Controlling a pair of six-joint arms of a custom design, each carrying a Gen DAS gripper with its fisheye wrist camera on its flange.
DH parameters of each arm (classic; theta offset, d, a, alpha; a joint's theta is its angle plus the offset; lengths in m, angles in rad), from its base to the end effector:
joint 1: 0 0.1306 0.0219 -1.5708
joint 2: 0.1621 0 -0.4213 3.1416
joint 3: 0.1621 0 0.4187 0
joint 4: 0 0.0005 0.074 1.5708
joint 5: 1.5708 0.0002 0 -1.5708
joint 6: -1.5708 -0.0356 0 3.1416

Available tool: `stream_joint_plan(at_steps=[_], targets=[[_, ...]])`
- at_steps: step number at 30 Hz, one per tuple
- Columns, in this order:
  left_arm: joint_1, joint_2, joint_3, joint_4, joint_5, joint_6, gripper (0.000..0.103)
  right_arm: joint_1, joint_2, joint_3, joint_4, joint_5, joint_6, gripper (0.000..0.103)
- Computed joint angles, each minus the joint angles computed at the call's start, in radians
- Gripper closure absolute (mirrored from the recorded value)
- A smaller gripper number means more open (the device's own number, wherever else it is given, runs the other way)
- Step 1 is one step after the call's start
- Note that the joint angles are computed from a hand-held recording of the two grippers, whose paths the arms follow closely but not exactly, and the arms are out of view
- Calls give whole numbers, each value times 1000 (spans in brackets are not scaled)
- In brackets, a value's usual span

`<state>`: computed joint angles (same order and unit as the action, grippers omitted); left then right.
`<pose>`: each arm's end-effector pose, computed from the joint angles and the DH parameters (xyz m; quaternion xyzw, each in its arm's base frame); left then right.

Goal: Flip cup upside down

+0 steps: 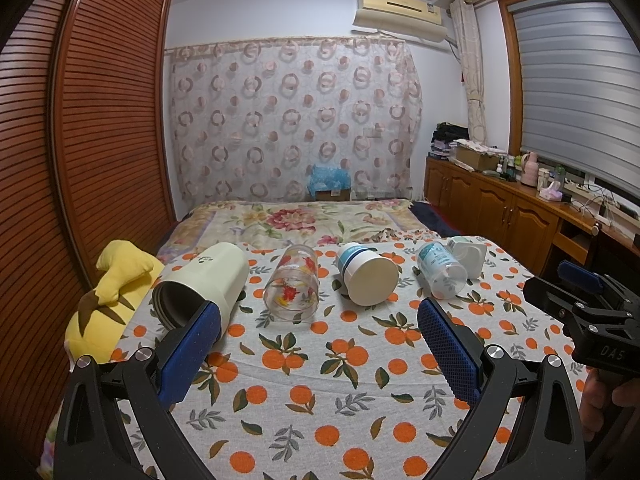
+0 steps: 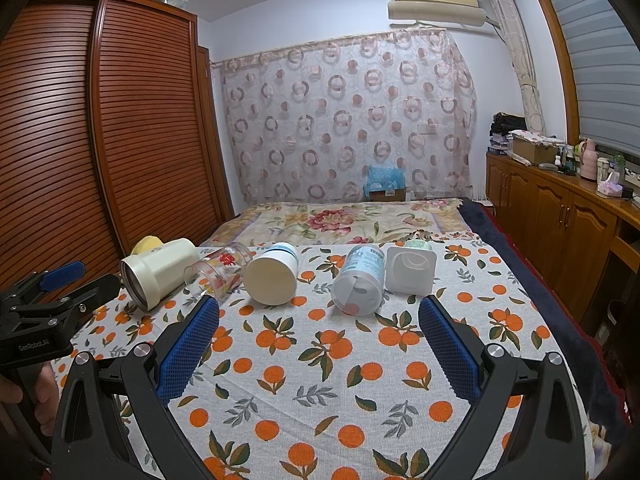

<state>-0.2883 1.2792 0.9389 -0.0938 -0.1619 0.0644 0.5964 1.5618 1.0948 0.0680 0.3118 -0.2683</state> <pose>0.4436 -0.1261 0.3625 0.0506 0.8396 -0.0270 0.5401 0.4692 0.3047 0.3164 -0.0497 0.8261 0.1114 0.5502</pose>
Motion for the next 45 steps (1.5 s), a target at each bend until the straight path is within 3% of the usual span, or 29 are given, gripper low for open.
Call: stream_joint_plan(at_steps=[14,23,36,45], targets=[[5,41,31,-30,25,-8,8,-14,10,9,-12,-18,5,2],[7,107,89,-75,69,-56,8,-72,53,83,-78,-67,59,7],[0,244,237,-181,175,-92,8,-191,154,292,-279,-153,103,13],[4,321,351,-270,236,-112,8,-267,312,557,-534,-252,69,22]])
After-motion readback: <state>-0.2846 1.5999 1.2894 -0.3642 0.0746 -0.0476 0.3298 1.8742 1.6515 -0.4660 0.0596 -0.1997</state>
